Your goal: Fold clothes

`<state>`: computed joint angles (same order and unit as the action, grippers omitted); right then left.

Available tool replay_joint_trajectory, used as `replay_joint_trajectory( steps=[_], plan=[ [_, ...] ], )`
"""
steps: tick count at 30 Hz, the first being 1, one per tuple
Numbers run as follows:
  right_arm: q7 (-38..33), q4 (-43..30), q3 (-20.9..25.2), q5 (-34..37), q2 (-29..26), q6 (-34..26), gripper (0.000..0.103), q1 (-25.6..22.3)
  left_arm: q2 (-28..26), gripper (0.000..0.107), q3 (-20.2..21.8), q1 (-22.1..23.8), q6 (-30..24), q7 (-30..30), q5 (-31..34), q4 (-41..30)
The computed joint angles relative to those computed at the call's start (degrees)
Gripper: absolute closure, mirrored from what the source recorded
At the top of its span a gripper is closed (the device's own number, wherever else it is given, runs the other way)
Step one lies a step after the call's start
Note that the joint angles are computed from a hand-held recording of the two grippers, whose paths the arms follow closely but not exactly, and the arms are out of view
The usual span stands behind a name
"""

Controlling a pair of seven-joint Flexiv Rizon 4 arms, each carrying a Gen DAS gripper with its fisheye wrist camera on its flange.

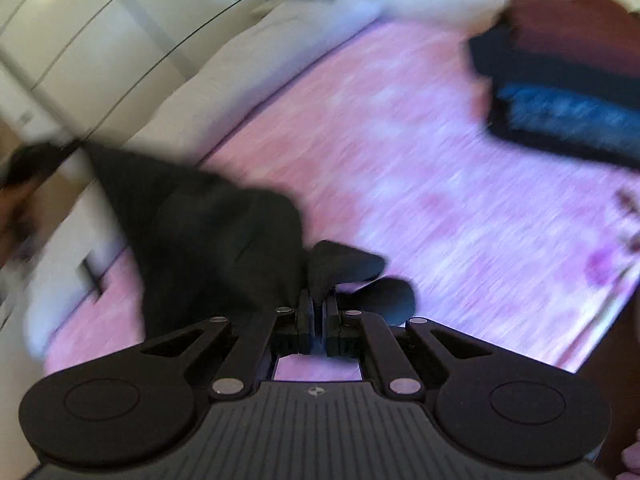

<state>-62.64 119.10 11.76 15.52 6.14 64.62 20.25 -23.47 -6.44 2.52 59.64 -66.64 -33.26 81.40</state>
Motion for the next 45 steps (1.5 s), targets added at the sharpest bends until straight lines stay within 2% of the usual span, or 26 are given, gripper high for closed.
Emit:
replay_joint_trajectory(
  steps=[1,2,3,4,6,8,11,12,14,16,18,21,23,25,26,29,32,35,37,38,39,40,41,42,45],
  plan=[
    [-5.94,-0.92,-0.38,5.40,0.32,-1.83,0.100,1.75,1.06,0.067,2.13,-1.66,-1.47,-0.38,-0.39,2.13],
    [-11.65,-1.91,-0.76,10.46,0.57,-3.95,0.100,3.22,3.06,0.059,2.40,-1.91,-1.52,-0.21,-0.82,5.86],
    [-17.21,-2.96,-1.05,14.93,0.66,-6.20,0.100,4.44,5.57,0.059,1.10,-0.56,-1.80,-0.47,-0.74,10.08],
    [-23.14,-4.17,-1.10,18.29,0.39,-8.21,0.099,5.57,8.11,0.057,1.67,-0.55,-3.05,-0.60,-1.44,14.17],
    [-33.88,-6.75,-0.80,23.72,-0.60,-12.61,0.099,7.07,13.75,0.053,3.89,-0.95,-6.91,-1.81,-1.76,22.21],
    [-40.20,-8.77,0.61,25.64,-2.10,-15.07,0.099,7.85,19.76,0.048,6.66,-1.01,-12.61,-3.10,-1.81,29.49],
    [-43.46,-11.26,3.23,27.12,-4.70,-16.11,0.098,8.92,29.05,0.038,11.11,-0.84,-21.44,-5.10,-0.96,38.94],
    [-43.94,-11.66,4.29,26.56,-5.49,-15.75,0.098,9.42,32.28,0.038,12.63,-0.67,-23.92,-5.52,-0.85,42.00],
    [-43.45,-12.63,6.66,23.85,-7.13,-15.56,0.097,11.21,37.57,0.030,15.46,0.18,-27.86,-6.56,-0.70,46.84],
    [-42.89,-13.65,8.71,22.07,-8.86,-15.20,0.097,13.14,42.24,0.027,18.28,1.82,-32.00,-7.63,0.22,50.77],
    [-43.98,-14.52,10.76,19.89,-11.17,-15.46,0.097,15.42,45.74,0.025,20.65,4.07,-35.24,-8.24,1.94,53.72],
    [-46.10,-15.71,13.14,15.48,-14.66,-16.97,0.097,18.51,47.24,0.025,22.20,7.04,-37.02,-6.94,4.11,56.27],
    [-45.93,-16.33,13.94,12.66,-16.19,-19.42,0.092,19.76,46.53,0.027,22.23,8.17,-35.91,-4.84,4.16,57.75],
    [-45.81,-17.12,14.62,10.06,-17.62,-22.13,0.073,20.95,44.73,0.028,22.01,9.20,-34.84,-3.60,4.19,58.60],
    [-46.00,-17.22,14.85,9.81,-17.09,-24.13,0.071,20.67,43.95,0.031,22.01,9.53,-34.37,-2.49,3.88,59.15],
    [-47.91,-18.51,14.28,8.95,-15.66,-30.55,0.072,19.43,42.12,0.033,20.93,9.86,-31.37,0.76,3.36,60.24],
    [-50.21,-19.16,12.35,5.06,-15.03,-33.53,0.072,18.36,40.46,0.035,18.63,8.82,-26.24,2.63,3.62,60.69],
    [-52.40,-18.55,9.35,-2.58,-15.25,-30.71,0.067,16.65,38.62,0.035,16.13,7.29,-22.80,2.33,7.19,59.93],
    [-54.95,-18.54,7.36,-7.85,-16.54,-27.12,0.053,15.04,38.31,0.035,14.83,6.34,-20.77,1.24,11.22,59.78],
    [-56.86,-19.25,6.22,-10.82,-18.47,-24.34,0.050,14.26,38.45,0.039,14.29,5.86,-19.98,0.54,13.34,59.76],
    [-59.28,-20.92,5.43,-12.82,-21.00,-22.08,0.046,13.44,38.78,0.047,13.80,5.36,-19.52,-0.27,15.40,59.70],
    [-62.35,-23.06,4.82,-14.17,-23.80,-19.84,0.042,12.30,39.00,0.078,13.49,4.88,-19.39,-0.98,16.99,59.56],
    [-64.99,-25.62,4.43,-15.27,-26.76,-18.09,0.042,11.30,39.31,0.093,13.50,4.49,-19.58,-2.00,17.56,59.42],
    [-67.71,-28.73,4.32,-15.96,-29.87,-16.96,0.041,10.28,39.89,0.101,13.55,4.21,-19.69,-3.75,17.69,59.35],
    [-75.52,-39.54,4.66,-17.76,-39.38,-15.60,0.036,7.87,42.10,0.102,13.40,3.81,-19.63,-9.52,18.93,59.18]
  ],
)
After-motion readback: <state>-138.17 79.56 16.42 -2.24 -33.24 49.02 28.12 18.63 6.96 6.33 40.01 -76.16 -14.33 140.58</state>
